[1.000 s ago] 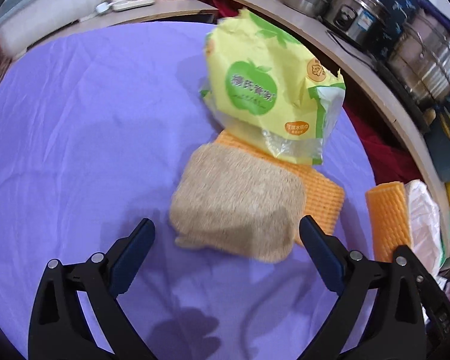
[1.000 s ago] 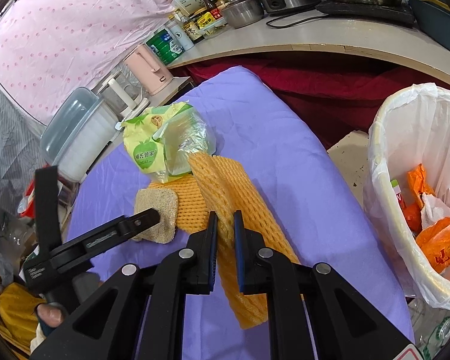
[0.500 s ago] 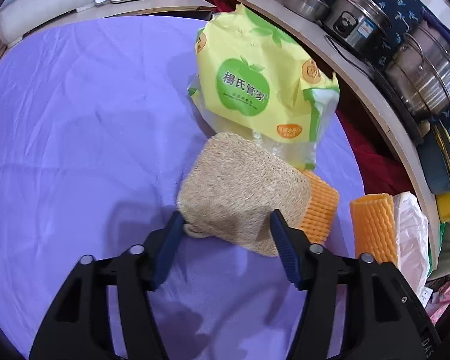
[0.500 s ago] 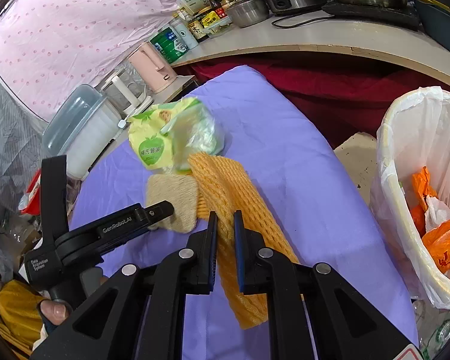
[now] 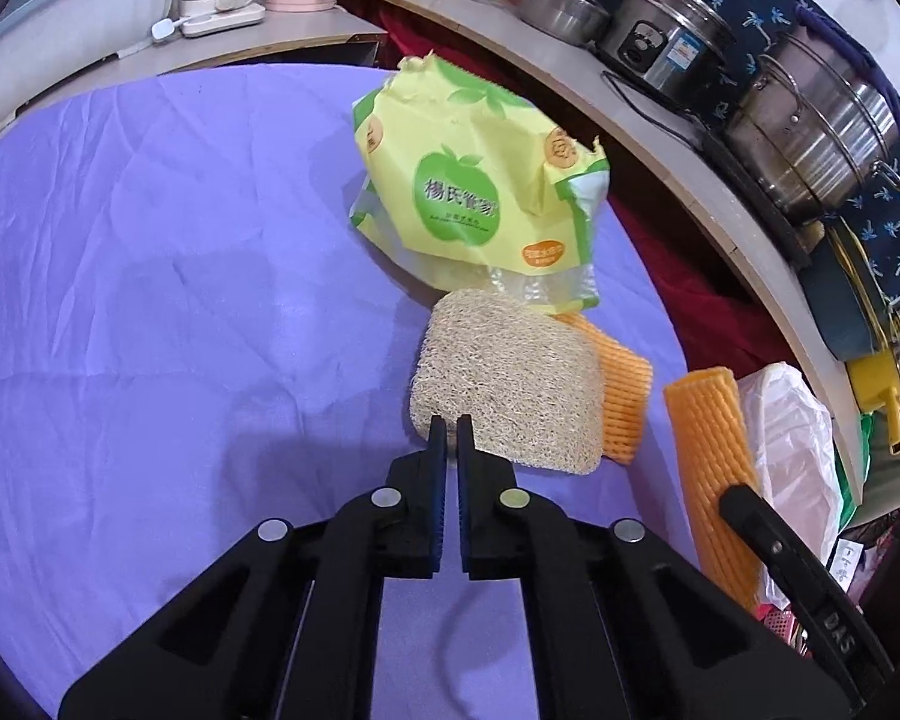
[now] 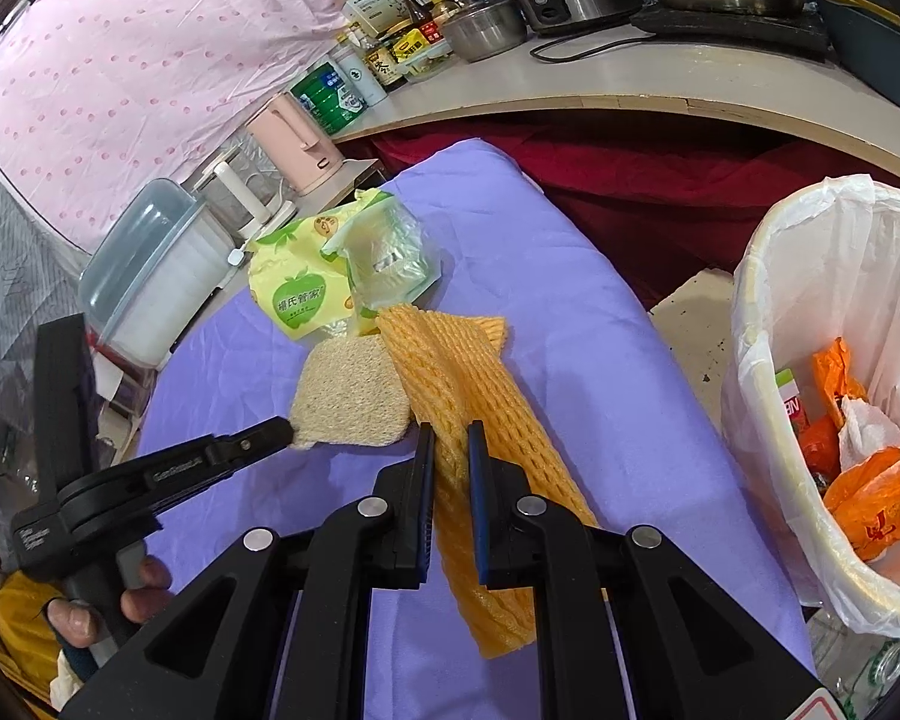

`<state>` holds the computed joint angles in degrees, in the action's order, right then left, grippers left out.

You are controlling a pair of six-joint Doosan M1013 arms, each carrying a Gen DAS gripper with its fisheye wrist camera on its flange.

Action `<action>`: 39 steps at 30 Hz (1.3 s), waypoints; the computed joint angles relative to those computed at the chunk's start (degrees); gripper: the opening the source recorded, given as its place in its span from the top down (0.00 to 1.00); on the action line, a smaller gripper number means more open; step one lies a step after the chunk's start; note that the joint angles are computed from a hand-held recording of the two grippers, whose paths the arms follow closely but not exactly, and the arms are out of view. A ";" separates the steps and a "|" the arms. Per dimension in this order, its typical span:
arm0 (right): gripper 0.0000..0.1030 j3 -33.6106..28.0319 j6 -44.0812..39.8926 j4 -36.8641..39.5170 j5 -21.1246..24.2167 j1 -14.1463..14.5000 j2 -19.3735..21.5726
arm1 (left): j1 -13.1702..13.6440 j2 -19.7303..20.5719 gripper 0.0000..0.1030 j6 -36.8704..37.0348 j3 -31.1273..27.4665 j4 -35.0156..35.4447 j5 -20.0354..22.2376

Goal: Collect trash
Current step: 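Grasp the beige loofah sponge with the left tool while the right tool holds the mesh sleeve, then carry the mesh sleeve and loofah over the bin and open both tools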

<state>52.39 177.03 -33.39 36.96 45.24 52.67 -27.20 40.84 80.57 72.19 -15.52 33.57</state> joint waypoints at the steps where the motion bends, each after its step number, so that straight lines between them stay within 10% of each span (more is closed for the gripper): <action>1: 0.90 0.06 0.38 -0.19 -0.19 -0.07 -0.04 | -0.05 -0.23 0.97 0.43 0.20 -0.25 -0.09; 19: 0.90 5.63 10.77 -12.74 -1.65 1.26 -4.93 | -1.80 -7.83 0.98 3.93 5.57 0.48 -7.82; 39: 0.90 25.36 39.02 -31.84 6.38 2.53 -16.95 | -9.56 -7.23 0.98 17.41 -0.87 -6.85 -6.38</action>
